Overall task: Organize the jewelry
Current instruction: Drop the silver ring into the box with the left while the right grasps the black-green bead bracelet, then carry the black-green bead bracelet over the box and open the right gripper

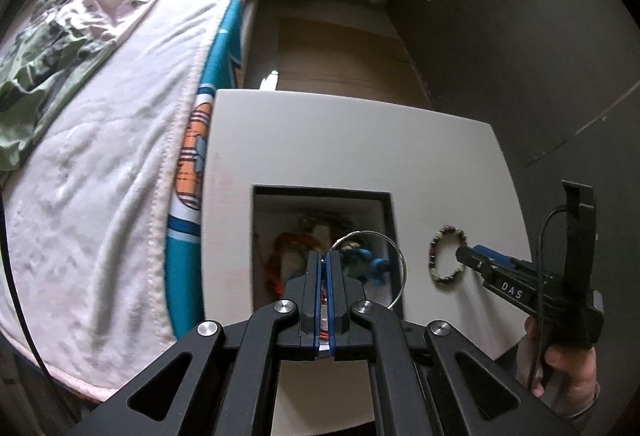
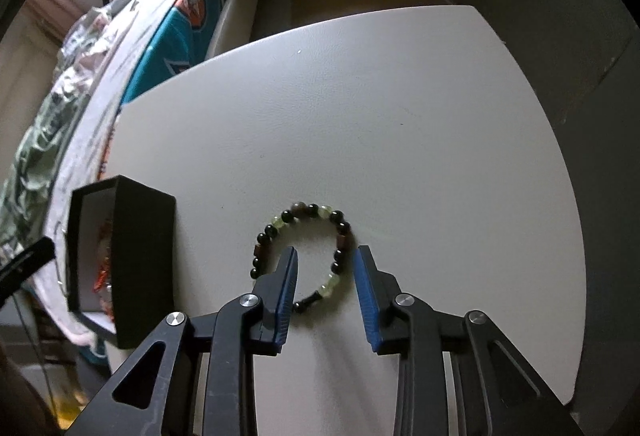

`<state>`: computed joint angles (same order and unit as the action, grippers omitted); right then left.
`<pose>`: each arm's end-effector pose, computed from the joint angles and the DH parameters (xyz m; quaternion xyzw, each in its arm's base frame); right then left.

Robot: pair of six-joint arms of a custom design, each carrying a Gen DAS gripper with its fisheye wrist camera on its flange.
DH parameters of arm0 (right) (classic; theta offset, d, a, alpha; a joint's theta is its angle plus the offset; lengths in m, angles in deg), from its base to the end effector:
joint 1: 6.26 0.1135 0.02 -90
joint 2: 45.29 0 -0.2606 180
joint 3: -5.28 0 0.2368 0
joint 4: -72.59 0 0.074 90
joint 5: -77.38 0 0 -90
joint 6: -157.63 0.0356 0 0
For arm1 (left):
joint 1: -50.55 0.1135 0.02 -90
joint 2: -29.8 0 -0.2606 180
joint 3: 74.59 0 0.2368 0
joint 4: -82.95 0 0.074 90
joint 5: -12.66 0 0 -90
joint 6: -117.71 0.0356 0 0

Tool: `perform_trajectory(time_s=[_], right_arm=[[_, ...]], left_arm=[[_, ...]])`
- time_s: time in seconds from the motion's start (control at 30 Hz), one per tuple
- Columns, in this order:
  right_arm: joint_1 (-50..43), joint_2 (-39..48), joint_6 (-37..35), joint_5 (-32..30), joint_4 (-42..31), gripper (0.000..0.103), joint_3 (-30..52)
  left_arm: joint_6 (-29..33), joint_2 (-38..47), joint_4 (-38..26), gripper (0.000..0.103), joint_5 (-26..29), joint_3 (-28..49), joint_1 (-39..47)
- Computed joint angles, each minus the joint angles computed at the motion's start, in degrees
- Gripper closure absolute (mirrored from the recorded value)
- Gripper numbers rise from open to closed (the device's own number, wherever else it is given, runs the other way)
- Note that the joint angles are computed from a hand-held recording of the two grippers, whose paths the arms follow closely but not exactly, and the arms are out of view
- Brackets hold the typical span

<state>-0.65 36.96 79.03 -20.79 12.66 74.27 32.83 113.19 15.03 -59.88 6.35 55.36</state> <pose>0.2453 0.0292 0.2128 0.0394 0.9860 0.0913 0.1338 0.2628 0.0114 0.2606 0.0285 0.9739 -0.1344 0.1808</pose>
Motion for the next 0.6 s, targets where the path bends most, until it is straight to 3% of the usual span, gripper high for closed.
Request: perform_trajectory(time_s=[0.1, 0.23, 0.33, 0.4, 0.47, 0.6], right_arm=[[2.4, 1.0, 0.1, 4.2, 1.1, 0.092, -0.1], [2.1, 0.0, -0.3, 4.1, 1.3, 0.094, -0.3], [1.4, -3.6, -0.9, 2.8, 0.2, 0.094, -0.3], [1.0, -6.1, -1.0, 1.6, -1.1, 0.094, 0.6], [1.3, -7.9, -1.2, 1.3, -2.7, 0.094, 2.1], [3.6, -10.4, -0.5, 1.2, -6.4, 0.094, 6.8]], left_arm=[[0.2, 1.4, 0.0, 0.102, 0.2, 0.6, 1.3], [2.2, 4.1, -2.8, 0.1, 4.7, 2.4, 3.4], [3.0, 3.8, -3.5, 0.096, 5.1, 2.6, 4.2], [3.6, 3.0, -3.9, 0.077, 6.2, 2.7, 5.6], [3.7, 1.8, -3.6, 0.037, 6.6, 2.3, 6.7], [4.5, -0.4, -3.2, 0.032, 7.4, 2.0, 8.9]])
